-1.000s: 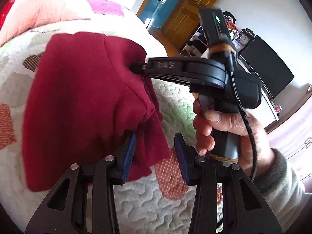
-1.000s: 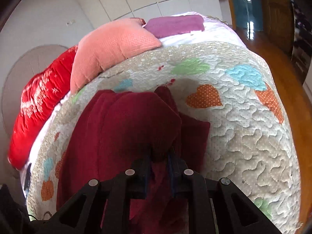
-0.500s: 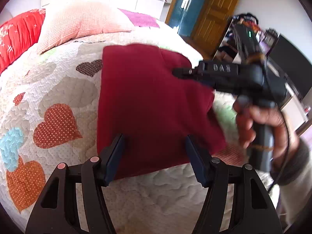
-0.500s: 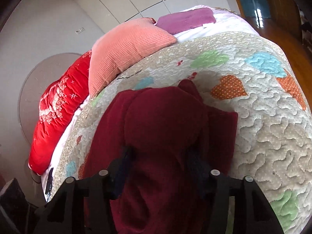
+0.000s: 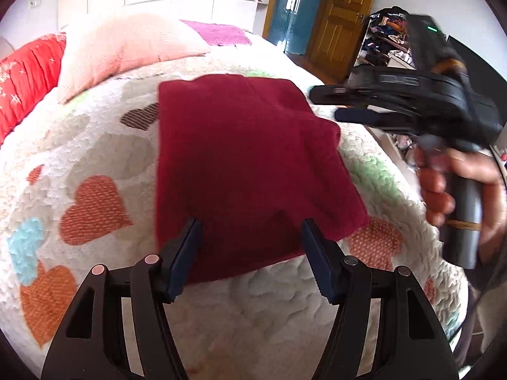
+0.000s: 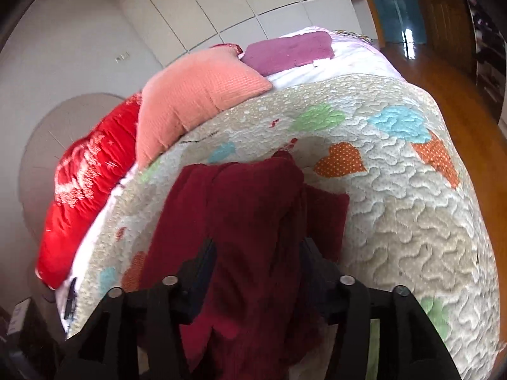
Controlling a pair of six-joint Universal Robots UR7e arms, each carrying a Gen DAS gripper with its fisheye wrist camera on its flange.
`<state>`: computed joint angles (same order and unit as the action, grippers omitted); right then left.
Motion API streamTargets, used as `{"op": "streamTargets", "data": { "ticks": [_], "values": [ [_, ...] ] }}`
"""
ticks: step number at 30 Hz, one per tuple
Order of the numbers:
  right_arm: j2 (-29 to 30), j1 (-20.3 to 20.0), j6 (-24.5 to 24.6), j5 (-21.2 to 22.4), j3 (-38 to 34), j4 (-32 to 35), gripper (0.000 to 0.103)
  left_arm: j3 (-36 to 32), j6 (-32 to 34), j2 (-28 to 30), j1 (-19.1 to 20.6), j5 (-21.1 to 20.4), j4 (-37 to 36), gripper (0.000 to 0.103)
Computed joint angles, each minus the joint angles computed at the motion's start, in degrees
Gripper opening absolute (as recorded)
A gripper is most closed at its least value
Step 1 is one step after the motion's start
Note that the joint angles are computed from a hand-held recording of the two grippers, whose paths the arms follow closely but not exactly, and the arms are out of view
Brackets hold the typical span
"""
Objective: Fold small clothes
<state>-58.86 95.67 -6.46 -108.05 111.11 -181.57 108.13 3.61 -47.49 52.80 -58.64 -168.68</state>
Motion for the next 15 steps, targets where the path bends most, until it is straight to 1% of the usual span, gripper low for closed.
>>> {"op": "streamTargets", "data": {
  "ticks": [2, 3, 5, 7, 9, 10, 11, 12, 13, 15],
  "values": [
    [-1.1, -0.4, 2.0, 3.5, 2.3, 0.2, 0.074, 1.1, 0.8, -0.4, -0.4, 2.8, -2.1, 0.064],
    [-1.1, -0.5, 2.7, 4.1, 2.6, 1.9, 0.074, 1.2, 0.1, -0.5, -0.2, 3.5, -1.9, 0.064],
    [0.2, -0.3, 4.1, 2.9, 2.4, 3.3, 0.074, 1.0, -3.0, -1.2, 0.6, 2.1, 0.6, 0.064],
    [1.5, -0.9, 5.3, 3.1, 2.7, 1.8, 0.075, 1.9, -4.6, -1.8, 1.1, 0.3, 0.8, 0.064],
    [2.6, -1.5, 5.3, 5.3, 2.5, 1.5, 0.075, 3.1, -4.2, -1.8, 0.6, 1.9, -0.2, 0.064],
    [3.3, -1.5, 4.7, 5.1, 2.5, 0.7, 0.074, 3.3, -3.9, -1.6, 0.3, 2.8, -0.3, 0.064],
    [3.9, -1.0, 4.0, 3.9, 2.1, 0.4, 0.064, 3.3, -4.0, -1.5, 0.2, 3.3, -0.1, 0.064],
    [4.3, -0.2, 3.1, 1.7, 1.6, 0.3, 0.053, 3.3, -4.3, -1.6, 0.1, 3.5, 0.2, 0.064],
    [4.4, 0.7, 1.9, -0.6, 1.3, -0.1, 0.05, 3.5, -4.6, -1.9, -0.2, 3.5, 0.4, 0.064],
    [3.8, 2.2, 0.7, -4.4, 1.6, -1.9, 0.049, 3.4, -3.7, -2.2, -0.2, 2.8, -0.5, 0.064]
  ]
}}
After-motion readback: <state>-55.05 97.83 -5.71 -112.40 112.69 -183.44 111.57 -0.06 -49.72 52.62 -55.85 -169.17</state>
